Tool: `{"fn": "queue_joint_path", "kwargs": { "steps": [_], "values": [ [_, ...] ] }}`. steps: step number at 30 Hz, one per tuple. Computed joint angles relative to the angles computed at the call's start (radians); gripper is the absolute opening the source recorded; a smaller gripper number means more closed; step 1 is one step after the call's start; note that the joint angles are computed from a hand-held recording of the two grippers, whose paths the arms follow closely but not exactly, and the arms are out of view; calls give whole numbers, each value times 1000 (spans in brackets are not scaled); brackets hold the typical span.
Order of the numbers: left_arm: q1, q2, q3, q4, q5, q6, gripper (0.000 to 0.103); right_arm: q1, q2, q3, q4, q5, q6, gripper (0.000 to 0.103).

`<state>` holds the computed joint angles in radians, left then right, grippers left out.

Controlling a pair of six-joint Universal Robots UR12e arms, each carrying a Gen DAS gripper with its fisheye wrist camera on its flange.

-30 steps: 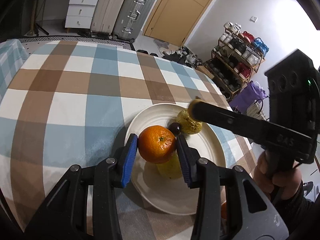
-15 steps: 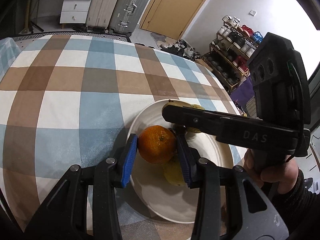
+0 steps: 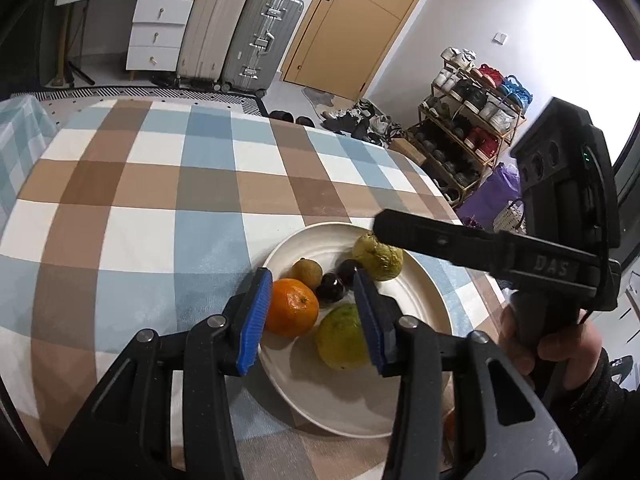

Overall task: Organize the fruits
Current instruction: 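Lower both fruits onto the plate and open both tools, then withdraw both tools from the plate toward the remaining fruits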

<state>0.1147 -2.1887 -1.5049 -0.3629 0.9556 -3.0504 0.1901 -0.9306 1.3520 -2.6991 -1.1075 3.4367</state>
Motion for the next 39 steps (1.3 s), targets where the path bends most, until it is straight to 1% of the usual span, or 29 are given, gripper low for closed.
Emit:
{"fn": "queue_joint_path", "kwargs": {
  "steps": [2,4,6,7,8,9,10,11,12,14,16,18,20,21,25,29,31,37,39],
  "values": [
    [0,17,-19,17,6,0,51,-2,-18,25,-26,-5,1,64],
    [-1,37,-42,46,20,-5,54,-2,-40,52,-47,-16,-6,67],
    [-3,59,-71,95,38,-19,55,-2,-62,80,-73,-23,-12,74],
    [-2,70,-84,110,39,-22,57,-2,-77,101,-94,-30,-14,76],
    [-2,80,-96,122,40,-26,63,-1,-88,115,-107,-39,-15,81],
    [-3,94,-113,142,49,-34,66,0,-100,130,-121,-50,-15,85],
    [-4,106,-126,156,54,-39,73,1,-118,154,-148,-66,-14,86],
    [-4,116,-139,169,53,-43,77,2,-129,169,-164,-76,-15,88],
    [-5,129,-156,188,56,-46,77,5,-143,187,-179,-97,-22,90],
    [-8,153,-182,209,65,-40,81,13,-174,225,-208,-143,-34,93],
    [-13,179,-211,227,84,-39,82,16,-200,260,-238,-167,-34,95],
    [-17,199,-235,239,96,-36,87,17,-228,299,-270,-187,-33,98],
    [-21,223,-262,250,107,-33,98,20,-259,345,-320,-217,-31,100],
    [-21,233,-275,258,105,-34,100,21,-269,360,-337,-226,-32,101],
    [-20,270,-330,317,94,-47,101,24,-319,436,-424,-263,-34,102],
    [-28,303,-369,314,109,-32,102,29,-359,502,-489,-291,-39,103],
    [-32,318,-389,319,124,-30,102,36,-378,532,-509,-321,-34,103],
    [-40,353,-447,309,140,-15,102,50,-414,596,-523,-365,-34,103],
    [-41,362,-473,328,144,-11,102,56,-421,615,-531,-372,-34,103]
  ]
}}
